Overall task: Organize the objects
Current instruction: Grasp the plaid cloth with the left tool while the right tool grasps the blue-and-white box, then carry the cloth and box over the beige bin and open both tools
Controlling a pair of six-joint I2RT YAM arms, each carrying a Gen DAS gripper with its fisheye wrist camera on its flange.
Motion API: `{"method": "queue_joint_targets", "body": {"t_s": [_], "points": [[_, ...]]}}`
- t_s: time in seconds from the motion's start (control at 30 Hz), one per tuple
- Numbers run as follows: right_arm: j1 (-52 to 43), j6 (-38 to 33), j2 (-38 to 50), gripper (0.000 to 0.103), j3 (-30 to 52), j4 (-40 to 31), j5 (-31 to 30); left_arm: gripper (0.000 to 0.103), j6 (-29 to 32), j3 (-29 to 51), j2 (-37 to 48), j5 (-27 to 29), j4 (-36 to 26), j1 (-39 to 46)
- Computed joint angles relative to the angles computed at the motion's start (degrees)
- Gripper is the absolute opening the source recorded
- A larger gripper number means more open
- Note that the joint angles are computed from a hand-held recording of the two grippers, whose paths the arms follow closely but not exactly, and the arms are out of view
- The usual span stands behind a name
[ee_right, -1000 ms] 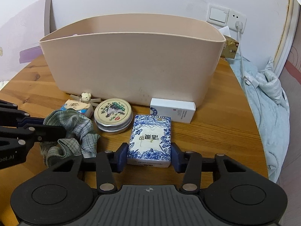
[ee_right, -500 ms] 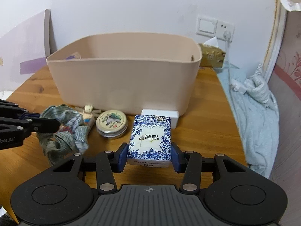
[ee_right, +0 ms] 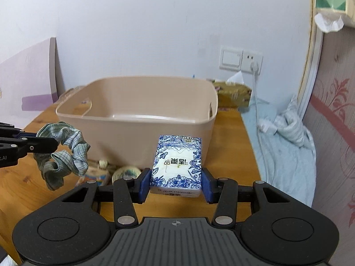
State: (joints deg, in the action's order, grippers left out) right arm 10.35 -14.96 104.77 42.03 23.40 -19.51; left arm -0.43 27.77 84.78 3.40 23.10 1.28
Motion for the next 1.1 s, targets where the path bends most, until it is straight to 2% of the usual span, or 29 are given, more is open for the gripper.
{"method": "queue_joint_targets", "body": {"t_s": [0.33,0.63,1.1], "points": [[0.4,0.5,-3.6,0.044,2.5,-2.4,0.3,0.006,-0.8,4.9,-0.3,-0.1,-2.1,1.9],[1.0,2.0,-1.6,0.044,8.4,-4.6,0.8,0.006,-1.2,12.9,4.6,0.1,-4.2,3.7],[3.2,2.7,7.3,0.044,20.6,-7.9,3.3,0.006,-1.9,30.7,20.5,-0.1,-9.4,5.6]]}}
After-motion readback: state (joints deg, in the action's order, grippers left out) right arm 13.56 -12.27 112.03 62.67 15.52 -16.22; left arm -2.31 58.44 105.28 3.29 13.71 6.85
